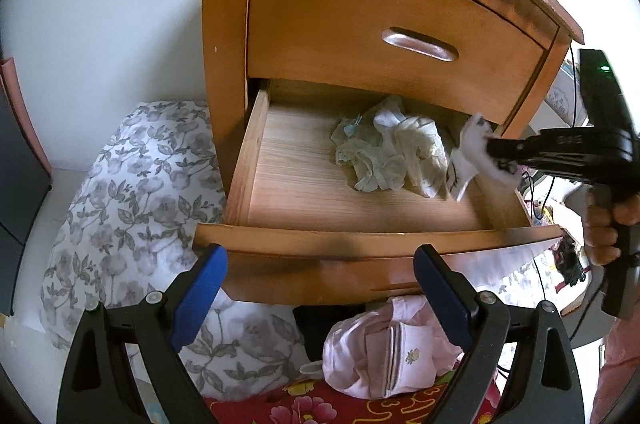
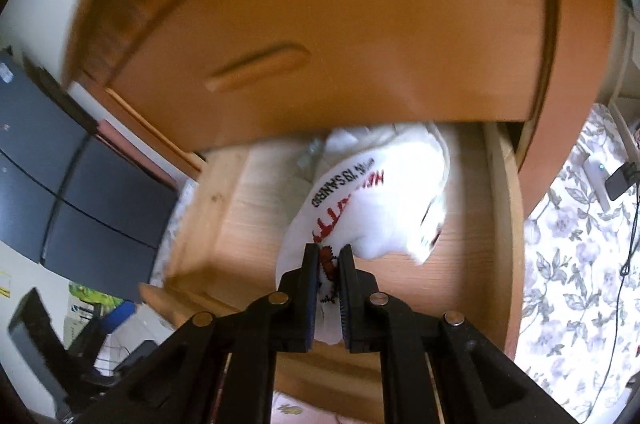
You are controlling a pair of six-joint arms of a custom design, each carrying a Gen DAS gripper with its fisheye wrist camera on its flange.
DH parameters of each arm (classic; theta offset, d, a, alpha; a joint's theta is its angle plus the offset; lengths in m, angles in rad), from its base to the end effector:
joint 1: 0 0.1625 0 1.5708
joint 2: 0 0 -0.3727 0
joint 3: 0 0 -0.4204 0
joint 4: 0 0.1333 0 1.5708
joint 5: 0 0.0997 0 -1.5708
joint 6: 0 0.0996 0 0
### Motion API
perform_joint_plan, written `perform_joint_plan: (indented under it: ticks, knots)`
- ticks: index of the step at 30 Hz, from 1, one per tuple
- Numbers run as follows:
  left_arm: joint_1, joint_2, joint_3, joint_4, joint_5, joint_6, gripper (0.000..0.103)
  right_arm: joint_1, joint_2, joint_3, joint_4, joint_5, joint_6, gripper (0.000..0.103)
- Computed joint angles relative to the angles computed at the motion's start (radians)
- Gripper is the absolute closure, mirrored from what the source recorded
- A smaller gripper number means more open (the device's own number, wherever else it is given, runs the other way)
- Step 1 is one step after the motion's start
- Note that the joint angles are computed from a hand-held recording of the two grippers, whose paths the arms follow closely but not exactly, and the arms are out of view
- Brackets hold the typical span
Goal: Take underwear out of drawer
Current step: 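Lift the Hello Kitty sock up out of the drawer with the right gripper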
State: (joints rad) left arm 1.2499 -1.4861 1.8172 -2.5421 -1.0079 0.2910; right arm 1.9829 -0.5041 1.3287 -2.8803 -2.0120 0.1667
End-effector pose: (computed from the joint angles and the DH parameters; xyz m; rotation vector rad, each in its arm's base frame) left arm 0.0005 -0.5896 0.3892 0.5184 2.4277 -0.8298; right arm 0.3803 -0.6434 0.0006 0.1846 -2.7397 0.8253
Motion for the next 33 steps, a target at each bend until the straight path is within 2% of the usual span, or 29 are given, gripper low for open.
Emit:
perform_joint_plan:
  ticks: [3, 16, 26, 33]
  knots:
    - [-0.013, -0.017, 0.013, -0.001, 0.008, -0.009, 0.009, 0.025, -0.05, 0.07, -0.071, -0.006, -0.007, 0.093]
    - [-0.081, -0.122, 0.096, -0.008, 0.056, -0.015, 0.009, 0.123, -0.153, 0.249, -0.345, -0.039, -0.086, 0.093]
    - [-0.125, -0.195, 0.152, 0.014, 0.08, -0.038, 0.009, 0.203, -0.173, 0.32, -0.435, -0.087, -0.093, 0.093]
    - [-0.143, -0.236, 0.175, 0.039, 0.098, -0.065, 0.009, 0.241, -0.177, 0.352, -0.447, -0.125, -0.071, 0.093]
